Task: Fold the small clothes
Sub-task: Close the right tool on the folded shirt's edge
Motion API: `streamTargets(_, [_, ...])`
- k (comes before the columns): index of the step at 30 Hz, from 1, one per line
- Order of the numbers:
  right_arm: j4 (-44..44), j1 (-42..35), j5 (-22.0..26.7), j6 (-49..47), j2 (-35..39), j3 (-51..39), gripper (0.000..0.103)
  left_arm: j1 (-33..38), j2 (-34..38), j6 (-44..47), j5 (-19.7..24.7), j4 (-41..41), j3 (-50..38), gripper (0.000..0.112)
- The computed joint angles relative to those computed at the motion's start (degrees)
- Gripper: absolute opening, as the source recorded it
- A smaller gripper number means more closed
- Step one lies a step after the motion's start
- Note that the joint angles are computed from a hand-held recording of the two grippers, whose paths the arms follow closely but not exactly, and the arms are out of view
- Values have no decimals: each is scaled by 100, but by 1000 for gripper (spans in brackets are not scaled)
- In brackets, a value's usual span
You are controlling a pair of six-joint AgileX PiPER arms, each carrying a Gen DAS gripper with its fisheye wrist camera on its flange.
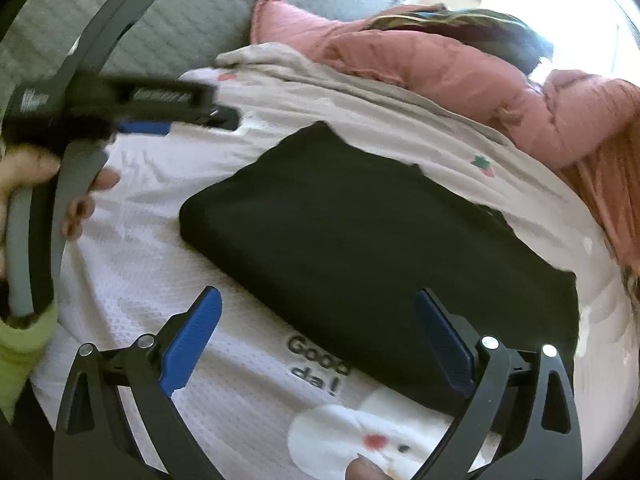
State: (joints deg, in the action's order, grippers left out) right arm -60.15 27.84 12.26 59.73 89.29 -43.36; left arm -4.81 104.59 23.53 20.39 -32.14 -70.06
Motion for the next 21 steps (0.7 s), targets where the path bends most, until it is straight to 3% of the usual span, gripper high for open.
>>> streamTargets(5, [-208, 274, 282, -49, 541, -372, 96, 114, 276, -179, 201, 97, -338, 93])
streamTargets(12, [-1210, 640, 881, 536, 1234, -783, 96, 219, 601, -317, 479, 123, -717, 93])
streamTargets(16, [-1359, 686, 1021, 560, 1601, -1123, 97, 318, 805, -35, 877, -295, -979, 93])
streamTargets(21, [-1708, 696, 1125, 884, 1915, -1427, 97, 306, 1071, -113, 1114, -206, -1421, 93])
